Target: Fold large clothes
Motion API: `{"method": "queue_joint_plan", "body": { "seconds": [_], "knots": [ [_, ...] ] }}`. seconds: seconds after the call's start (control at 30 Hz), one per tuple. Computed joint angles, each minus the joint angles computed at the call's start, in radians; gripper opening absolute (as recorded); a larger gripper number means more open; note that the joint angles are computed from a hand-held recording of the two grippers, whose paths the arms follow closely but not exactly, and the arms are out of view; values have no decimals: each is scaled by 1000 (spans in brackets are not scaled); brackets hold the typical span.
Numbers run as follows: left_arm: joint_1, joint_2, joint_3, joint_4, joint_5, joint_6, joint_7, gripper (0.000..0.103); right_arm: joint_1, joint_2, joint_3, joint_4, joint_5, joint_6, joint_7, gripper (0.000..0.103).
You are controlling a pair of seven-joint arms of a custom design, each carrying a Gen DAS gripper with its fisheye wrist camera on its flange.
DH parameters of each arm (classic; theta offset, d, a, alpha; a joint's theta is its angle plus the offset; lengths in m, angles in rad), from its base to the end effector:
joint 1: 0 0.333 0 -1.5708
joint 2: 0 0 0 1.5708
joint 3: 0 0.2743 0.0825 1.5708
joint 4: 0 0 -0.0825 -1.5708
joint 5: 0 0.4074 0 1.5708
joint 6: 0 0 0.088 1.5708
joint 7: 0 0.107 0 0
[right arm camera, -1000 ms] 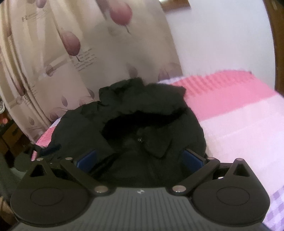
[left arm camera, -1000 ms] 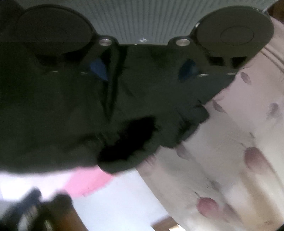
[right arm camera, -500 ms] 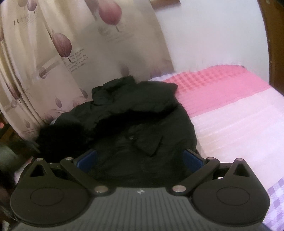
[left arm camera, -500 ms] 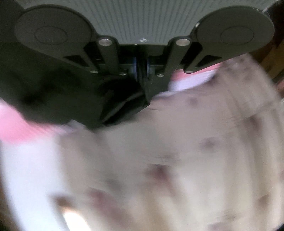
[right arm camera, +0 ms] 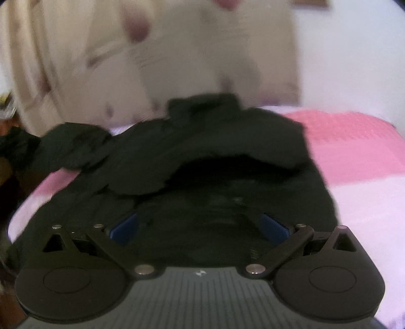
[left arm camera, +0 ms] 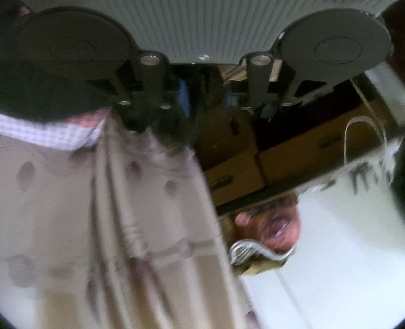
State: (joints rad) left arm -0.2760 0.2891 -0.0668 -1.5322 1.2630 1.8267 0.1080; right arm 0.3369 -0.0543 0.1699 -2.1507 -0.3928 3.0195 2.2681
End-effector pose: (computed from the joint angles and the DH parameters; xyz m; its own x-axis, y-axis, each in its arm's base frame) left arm 0.6632 -0.1491 0.4986 0.7799 -0.5702 -0.2583 -0.4156 -0.1630 -0.8948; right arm 0.5076 0.3157 0.4783 0.2740 -0.9391 -0.2074 -0.6305 -0.0126 -0.7761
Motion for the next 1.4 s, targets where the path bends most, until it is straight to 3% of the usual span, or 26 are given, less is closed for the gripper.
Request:
{"method": "queue_joint_plan", "body": {
  "seconds": [0.03,0.1,0.13,0.23,0.37,0.5,0.57,0.6,0.67,0.7,0.73,0.83,0.9,0.97,1.03,1.2,1.4],
  "knots": [
    [1,-10,0,-27,0,11,-27,52,5,32,8,43,-25,-12,-24,103],
    [7,-45,-6,-90,8,66,-82,91,35,102,-3,132,-145,-22,-11,103],
    [6,-76,-15,-140,19,93,-119,94,58,142,-19,181,-217,-24,2,103],
    [-3,-119,-48,-228,104,175,-187,99,114,272,-49,332,-289,-54,-77,103],
    [-1,-127,-82,-292,156,371,-206,103,167,446,-67,531,-271,-117,-242,103],
    [-27,-102,-90,-334,230,435,-260,103,272,598,-158,729,-317,-207,-296,103],
    [-35,-92,-94,-343,230,456,-256,103,318,645,-221,777,-351,-191,-287,103],
    [-35,-88,-94,-349,218,471,-262,103,325,666,-236,800,-343,-180,-295,96],
    [-31,-86,-92,-364,187,516,-263,103,289,708,-191,865,-229,-233,-402,53],
    [-34,-86,-91,-372,183,516,-268,103,294,728,-201,902,-190,-264,-427,15],
    [-44,-91,-92,-381,192,497,-280,103,317,721,-246,904,-222,-272,-384,10],
    [-60,-107,-96,-410,265,473,-324,103,374,599,-405,764,-302,-167,-196,10],
    [-66,-90,-103,-391,244,443,-283,103,430,494,-535,661,-462,-146,0,10],
    [-67,-83,-101,-381,233,443,-269,103,490,370,-666,558,-693,-181,233,10],
    [-69,-86,-98,-382,234,438,-275,103,504,253,-730,478,-872,-270,395,10],
    [-63,-100,-96,-398,242,457,-304,103,405,75,-767,348,-1007,-454,514,10],
    [-67,-92,-100,-390,244,442,-285,103,243,57,-783,221,-765,-440,476,10]
  ]
}}
